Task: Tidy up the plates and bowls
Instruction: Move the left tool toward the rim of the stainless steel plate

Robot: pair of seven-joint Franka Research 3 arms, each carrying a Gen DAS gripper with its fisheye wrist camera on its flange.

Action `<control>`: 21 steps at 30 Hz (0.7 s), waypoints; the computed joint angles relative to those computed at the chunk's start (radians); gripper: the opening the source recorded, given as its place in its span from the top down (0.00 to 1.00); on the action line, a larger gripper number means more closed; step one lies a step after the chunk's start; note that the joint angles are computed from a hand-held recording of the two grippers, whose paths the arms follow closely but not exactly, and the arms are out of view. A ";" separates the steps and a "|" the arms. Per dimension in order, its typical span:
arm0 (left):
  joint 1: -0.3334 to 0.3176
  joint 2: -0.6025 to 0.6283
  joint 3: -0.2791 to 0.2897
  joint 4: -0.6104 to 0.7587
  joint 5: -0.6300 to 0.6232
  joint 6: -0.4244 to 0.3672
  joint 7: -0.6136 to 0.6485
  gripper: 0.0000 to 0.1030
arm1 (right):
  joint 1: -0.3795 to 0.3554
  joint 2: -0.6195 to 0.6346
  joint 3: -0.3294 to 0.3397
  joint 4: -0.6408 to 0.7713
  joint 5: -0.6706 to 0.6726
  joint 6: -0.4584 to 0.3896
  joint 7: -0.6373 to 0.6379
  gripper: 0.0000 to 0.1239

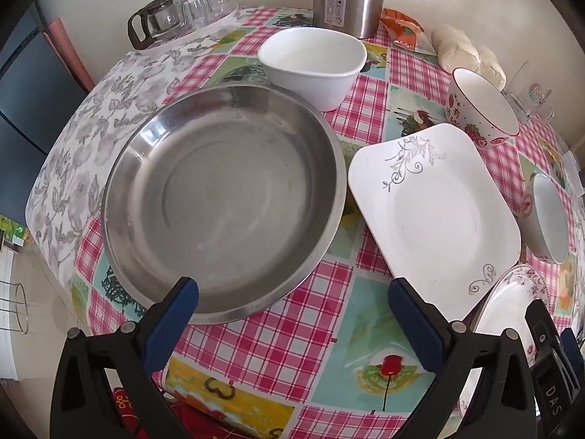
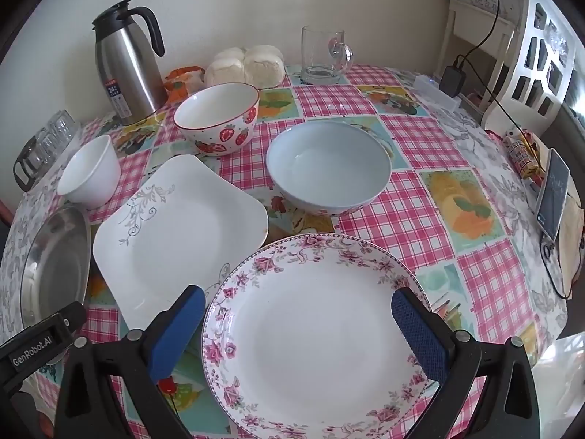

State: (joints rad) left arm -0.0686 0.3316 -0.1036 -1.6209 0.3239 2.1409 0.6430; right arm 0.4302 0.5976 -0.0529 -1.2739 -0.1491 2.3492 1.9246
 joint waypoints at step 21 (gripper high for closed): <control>0.017 -0.026 -0.002 -0.041 -0.034 0.010 0.032 0.00 | 0.006 0.014 -0.001 0.018 -0.006 -0.025 0.000 0.17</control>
